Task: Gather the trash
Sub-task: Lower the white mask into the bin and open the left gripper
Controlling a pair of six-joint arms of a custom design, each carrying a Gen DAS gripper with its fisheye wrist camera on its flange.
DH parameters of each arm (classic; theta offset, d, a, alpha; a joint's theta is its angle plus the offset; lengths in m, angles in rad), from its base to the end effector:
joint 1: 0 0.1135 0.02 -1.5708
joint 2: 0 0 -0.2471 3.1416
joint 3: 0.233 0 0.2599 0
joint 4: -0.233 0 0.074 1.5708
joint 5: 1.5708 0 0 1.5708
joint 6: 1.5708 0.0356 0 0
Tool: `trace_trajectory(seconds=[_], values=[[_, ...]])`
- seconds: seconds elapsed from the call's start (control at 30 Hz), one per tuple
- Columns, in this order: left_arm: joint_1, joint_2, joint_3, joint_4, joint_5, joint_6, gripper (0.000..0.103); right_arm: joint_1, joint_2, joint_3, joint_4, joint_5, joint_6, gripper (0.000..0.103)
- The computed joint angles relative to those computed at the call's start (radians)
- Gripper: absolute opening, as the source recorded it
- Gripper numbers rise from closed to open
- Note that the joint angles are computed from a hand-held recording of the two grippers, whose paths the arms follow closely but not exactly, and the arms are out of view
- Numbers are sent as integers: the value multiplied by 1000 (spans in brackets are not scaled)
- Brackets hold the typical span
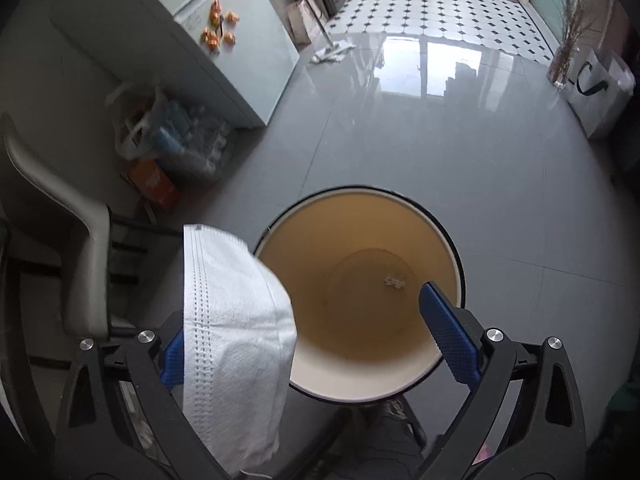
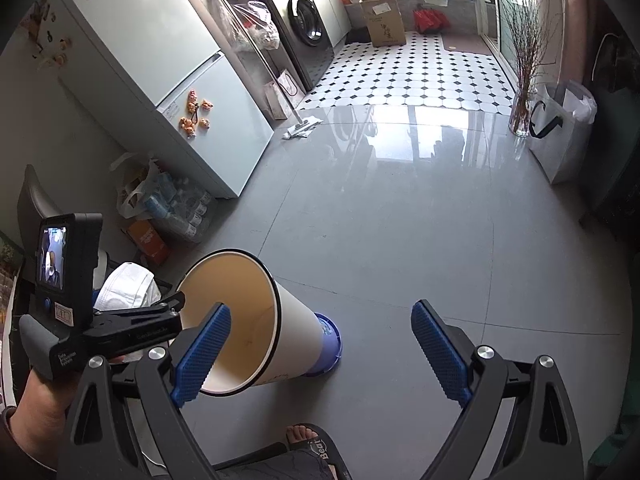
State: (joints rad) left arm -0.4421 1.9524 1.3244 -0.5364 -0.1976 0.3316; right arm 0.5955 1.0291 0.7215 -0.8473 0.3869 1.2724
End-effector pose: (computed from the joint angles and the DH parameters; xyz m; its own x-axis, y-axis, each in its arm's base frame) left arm 0.3600 -0.1627 0.1428 -0.6713 0.6709 -0.3151 0.6006 0.7414 0.2992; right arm 0.1690 0.0983 0.2080 -0.5985 0.6637 -0.4487 0.6082 0.7410 0.2847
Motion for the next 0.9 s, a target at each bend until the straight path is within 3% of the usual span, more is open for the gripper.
trace_trajectory(seconds=[0.07,0.1,0.2,0.27,0.3,0.33,0.37,0.43,0.53,0.7,0.9], values=[[9,23,49,-66,23,-34,51,6,-4,3,-3,7,6,89],[8,51,82,-115,0,-46,3,6,-11,0,-7,8,9,89],[22,43,65,-110,23,-46,2,2,-34,-12,-23,3,28,89],[15,22,29,-72,-2,-11,5,2,-44,-14,-35,6,34,89],[9,28,34,-80,-14,-9,31,3,-48,-13,-43,10,34,89],[3,31,39,-88,-28,-17,82,3,-50,-13,-48,10,34,89],[-2,13,20,-62,-36,-23,97,1,-53,-16,-48,8,32,89],[-10,-43,-49,36,-65,-7,98,-3,-53,-14,-48,5,31,89],[6,-13,4,-35,-18,-16,98,11,-33,-1,-42,10,31,89],[10,-40,-35,0,-33,7,98,22,-15,4,-31,7,38,89],[103,-72,0,-99,95,-53,98,30,24,48,-29,6,22,89]])
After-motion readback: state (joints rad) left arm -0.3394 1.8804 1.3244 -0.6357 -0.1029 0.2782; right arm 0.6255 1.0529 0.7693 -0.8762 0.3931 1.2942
